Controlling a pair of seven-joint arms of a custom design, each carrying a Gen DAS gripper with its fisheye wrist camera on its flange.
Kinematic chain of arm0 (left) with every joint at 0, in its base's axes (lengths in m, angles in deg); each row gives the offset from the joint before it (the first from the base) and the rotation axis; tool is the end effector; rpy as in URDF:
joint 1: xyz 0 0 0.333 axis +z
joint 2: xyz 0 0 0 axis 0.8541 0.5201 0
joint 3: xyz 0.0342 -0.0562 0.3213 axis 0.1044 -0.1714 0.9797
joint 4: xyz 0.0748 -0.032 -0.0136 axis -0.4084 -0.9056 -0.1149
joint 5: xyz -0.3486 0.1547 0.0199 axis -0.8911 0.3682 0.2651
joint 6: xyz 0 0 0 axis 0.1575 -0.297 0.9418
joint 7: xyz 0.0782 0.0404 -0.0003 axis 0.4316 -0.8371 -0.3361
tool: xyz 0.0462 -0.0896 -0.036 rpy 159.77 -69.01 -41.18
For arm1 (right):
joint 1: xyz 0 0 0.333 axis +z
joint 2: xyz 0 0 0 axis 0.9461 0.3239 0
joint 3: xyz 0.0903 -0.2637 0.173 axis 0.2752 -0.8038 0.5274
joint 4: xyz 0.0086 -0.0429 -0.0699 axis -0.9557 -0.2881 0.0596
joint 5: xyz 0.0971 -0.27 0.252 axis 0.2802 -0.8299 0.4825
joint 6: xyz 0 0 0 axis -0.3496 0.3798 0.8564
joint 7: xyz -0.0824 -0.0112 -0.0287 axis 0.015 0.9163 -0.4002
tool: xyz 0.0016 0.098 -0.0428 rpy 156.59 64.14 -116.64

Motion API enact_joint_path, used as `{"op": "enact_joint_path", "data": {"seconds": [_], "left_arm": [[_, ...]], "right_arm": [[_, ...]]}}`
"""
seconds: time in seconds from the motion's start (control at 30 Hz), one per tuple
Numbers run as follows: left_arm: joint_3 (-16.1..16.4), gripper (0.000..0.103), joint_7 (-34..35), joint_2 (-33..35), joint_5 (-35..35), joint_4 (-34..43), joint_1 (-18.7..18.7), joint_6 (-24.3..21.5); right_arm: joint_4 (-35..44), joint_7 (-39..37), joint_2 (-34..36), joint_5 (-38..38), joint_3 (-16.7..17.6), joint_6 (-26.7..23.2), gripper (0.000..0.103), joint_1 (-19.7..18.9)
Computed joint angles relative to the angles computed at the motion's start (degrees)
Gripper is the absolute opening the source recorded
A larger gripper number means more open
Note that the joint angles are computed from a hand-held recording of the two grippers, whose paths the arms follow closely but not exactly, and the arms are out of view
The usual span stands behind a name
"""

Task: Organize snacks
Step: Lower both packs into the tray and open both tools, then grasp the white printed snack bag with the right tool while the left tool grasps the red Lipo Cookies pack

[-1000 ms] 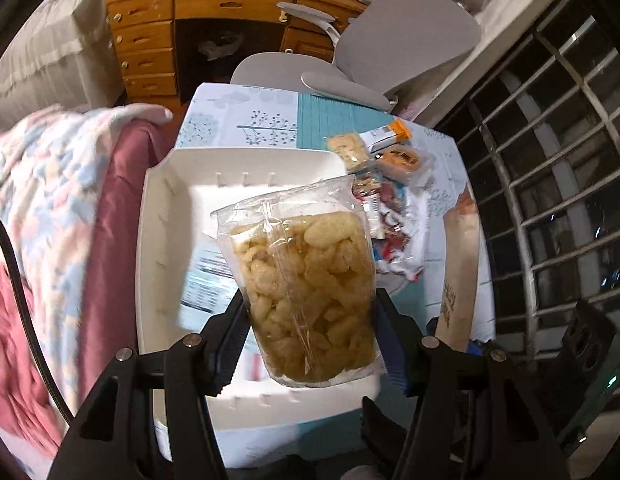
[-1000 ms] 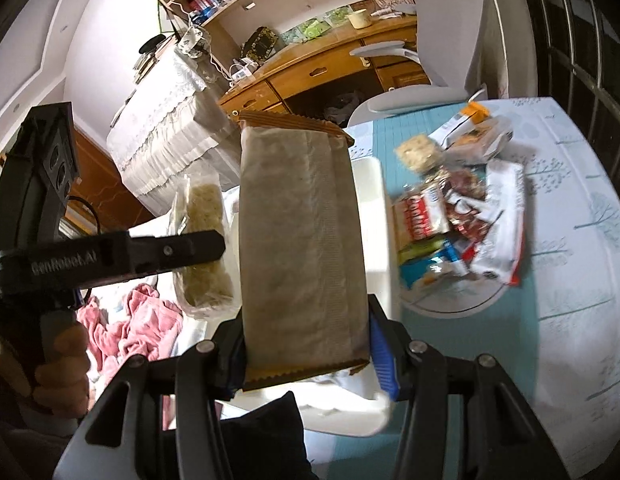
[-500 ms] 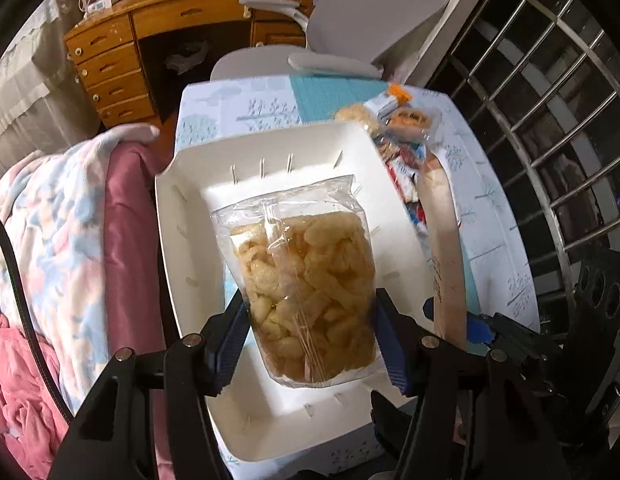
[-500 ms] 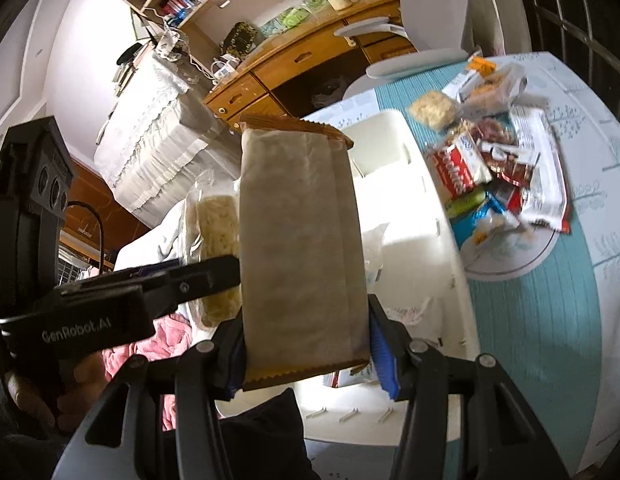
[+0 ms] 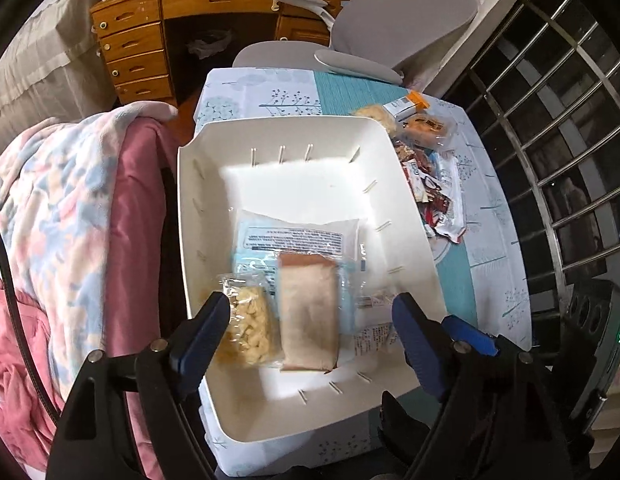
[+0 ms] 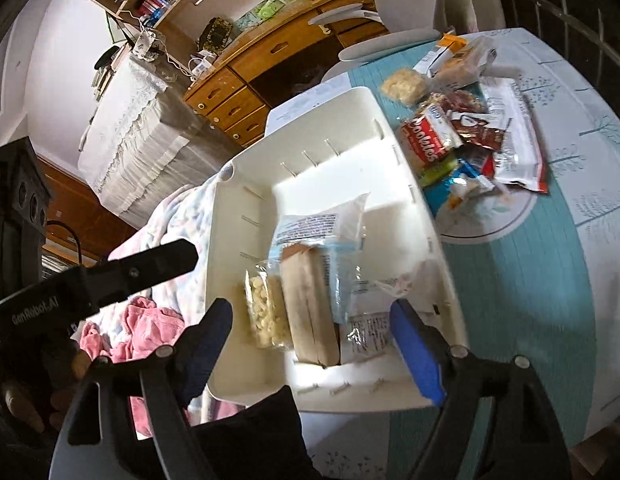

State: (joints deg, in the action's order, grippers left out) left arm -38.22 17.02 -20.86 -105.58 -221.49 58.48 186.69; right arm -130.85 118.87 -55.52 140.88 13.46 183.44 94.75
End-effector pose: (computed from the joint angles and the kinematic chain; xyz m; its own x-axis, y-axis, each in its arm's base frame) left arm 0.4907 -0.0237 0.4329 0.0090 -0.9754 0.2204 -0.9360 -0.0858 -0.3414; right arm 0.4624 0.2377 0.3674 0.1216 -0.8448 -0.5210 -0.9231 0.0967 -0.3722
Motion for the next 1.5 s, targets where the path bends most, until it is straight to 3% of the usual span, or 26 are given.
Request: {"op": "enact_joint_path", "data": {"seconds": [0.4,0.67,0.8,1.17,1.5], "left_arm": [[-0.88,0.082,0.43,-0.61,1.38,2.56,-1.61,-2.79],[-2.02,0.082,1.68,3.64,2.45,9.55,-2.26,-5.10],[-2.96,0.083,3.24,7.13,3.37,14.86,-2.61,-7.40],[-5.94,0.085,1.51,20.71,14.39,31.23,-4.69,-12.90],[-5.16,0.085,-2.10,34.63,27.82,45.59,-9.77,-19.17]], "right_arm": [[-6.13,11.23,-5.59,-12.23,-2.63,2.75,0.082,0.08],[-5.84,12.41,-5.43,-14.53,-5.23,2.99,0.082,-1.83],[-3.53,9.20,-4.00,-12.44,-6.12,1.99,0.082,-3.59],[8.85,7.83,6.07,-12.15,-5.50,-3.47,0.082,-12.54],[23.03,11.27,19.54,-14.65,-3.07,-10.68,0.082,-19.95]]}}
